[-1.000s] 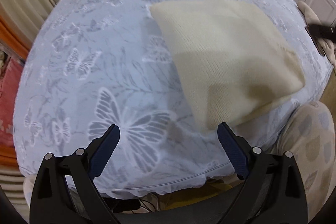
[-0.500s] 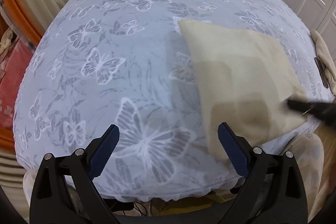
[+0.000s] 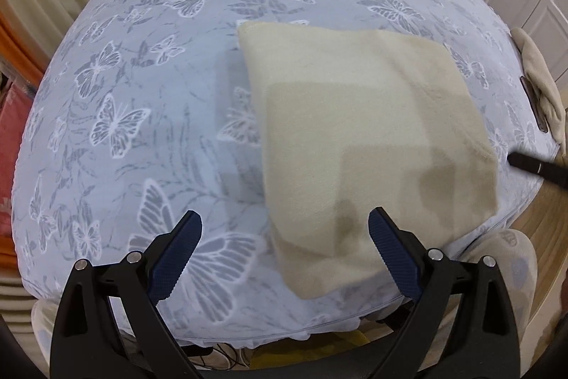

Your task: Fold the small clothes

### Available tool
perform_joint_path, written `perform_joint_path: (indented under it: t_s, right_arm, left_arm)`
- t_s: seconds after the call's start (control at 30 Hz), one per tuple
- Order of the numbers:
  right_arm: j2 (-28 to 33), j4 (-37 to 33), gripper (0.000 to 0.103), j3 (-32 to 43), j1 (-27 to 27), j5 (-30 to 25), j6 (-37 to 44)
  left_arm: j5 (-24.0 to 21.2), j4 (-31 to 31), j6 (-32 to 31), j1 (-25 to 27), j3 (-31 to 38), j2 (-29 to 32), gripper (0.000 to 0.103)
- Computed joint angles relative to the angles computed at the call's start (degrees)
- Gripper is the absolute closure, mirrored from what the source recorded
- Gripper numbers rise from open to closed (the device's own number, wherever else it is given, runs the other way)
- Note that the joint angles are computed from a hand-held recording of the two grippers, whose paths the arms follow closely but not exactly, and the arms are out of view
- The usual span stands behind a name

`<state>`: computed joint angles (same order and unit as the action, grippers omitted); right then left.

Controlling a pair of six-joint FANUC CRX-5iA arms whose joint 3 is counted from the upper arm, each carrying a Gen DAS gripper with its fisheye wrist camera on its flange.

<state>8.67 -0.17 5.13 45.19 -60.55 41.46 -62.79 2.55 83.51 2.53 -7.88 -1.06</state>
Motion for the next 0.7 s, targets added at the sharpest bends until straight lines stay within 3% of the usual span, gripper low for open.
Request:
perform_joint_path:
  t_s: [0.13, 0.3, 0.4, 0.53, 0.6, 0.63, 0.67, 0.7]
  right_arm:
    - [5.78, -0.67, 0.103, 2.39, -0.15, -4.88, 2.54]
    - [6.44, -2.52, 0.103, 3.76, -1.31, -5.41, 3.13]
    - [3.35, -1.32, 0.091, 1.94, -1.94, -2.47, 1.58]
    - [1.02, -4.12, 0.09, 0.33, -4.27, 3.02, 0.85]
    - [3.19, -3.65, 0.081, 2.45, -5.29, 2.99, 1.67]
    - [4.97, -3.57, 0.057, 3.97, -5.95, 3.22, 2.63]
    - [6.89, -3.99, 0.044, 5.6, -6.63, 2.97, 3.43]
    - [7.95, -4.46, 0.044, 6.39, -7.02, 2.75, 3.9]
  left_arm:
    - [-0.07, -0.64, 1.48, -1.07, 1.47, 1.19, 0.01]
    - [-0.99, -2.48, 2.84, -2.03, 3.34, 2.96, 0.01]
    - [-1.49, -2.29, 3.18, -2.04, 3.9, 3.86, 0.01]
    - [-1.44, -1.38, 3.36, -1.91, 4.25, 4.59, 0.01]
    - [-1.44, -0.9, 3.85, -1.91, 4.7, 5.25, 0.01]
    - [-1.54, -0.49, 3.97, -1.88, 4.94, 5.68, 0.01]
    - [-1.69, -0.32, 4.19, -1.94, 5.24, 6.15, 0.01]
    - [-1.75, -0.26, 4.41, -2.02, 5.45, 6.5, 0.01]
